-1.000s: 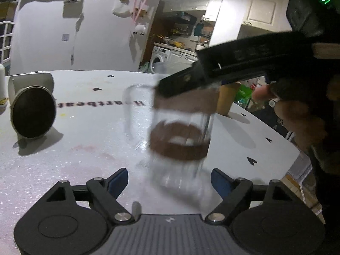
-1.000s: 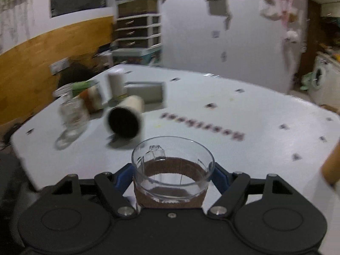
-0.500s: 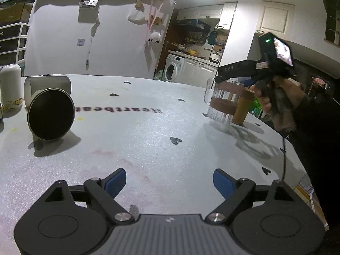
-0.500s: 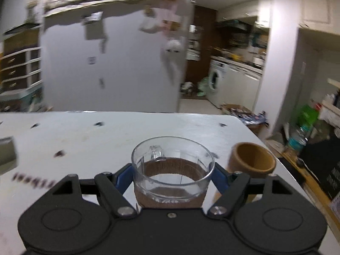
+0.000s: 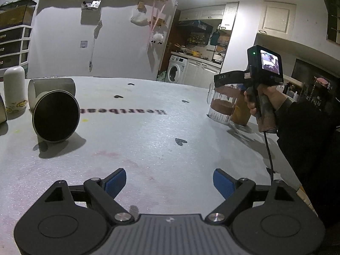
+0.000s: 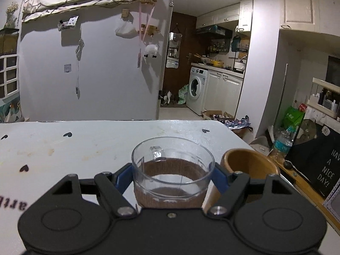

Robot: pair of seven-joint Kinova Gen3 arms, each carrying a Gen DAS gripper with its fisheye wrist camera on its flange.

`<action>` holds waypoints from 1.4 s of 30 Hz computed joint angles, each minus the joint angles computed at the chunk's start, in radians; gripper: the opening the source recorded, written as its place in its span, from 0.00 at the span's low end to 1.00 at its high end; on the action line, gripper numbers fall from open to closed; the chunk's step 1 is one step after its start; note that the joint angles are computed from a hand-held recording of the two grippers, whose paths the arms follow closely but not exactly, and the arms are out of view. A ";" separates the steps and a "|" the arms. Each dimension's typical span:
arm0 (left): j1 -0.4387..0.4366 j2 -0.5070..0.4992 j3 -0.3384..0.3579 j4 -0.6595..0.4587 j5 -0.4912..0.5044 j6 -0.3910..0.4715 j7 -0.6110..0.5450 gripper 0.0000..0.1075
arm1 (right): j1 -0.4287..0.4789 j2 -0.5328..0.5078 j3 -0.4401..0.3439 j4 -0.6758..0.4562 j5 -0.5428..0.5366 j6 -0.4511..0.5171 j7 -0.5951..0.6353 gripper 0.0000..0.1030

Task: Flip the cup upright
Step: 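Lower the upright glass mug beside the bamboo cup and open the right gripper, then withdraw the right gripper from the glass mug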

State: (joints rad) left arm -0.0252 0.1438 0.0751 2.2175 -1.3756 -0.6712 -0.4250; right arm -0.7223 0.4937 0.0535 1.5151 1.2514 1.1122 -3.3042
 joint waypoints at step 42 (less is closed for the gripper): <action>0.170 -0.049 0.080 0.078 0.760 0.137 -0.649 0.96 | -0.440 -0.082 -0.301 0.360 0.010 0.530 -0.596 1.00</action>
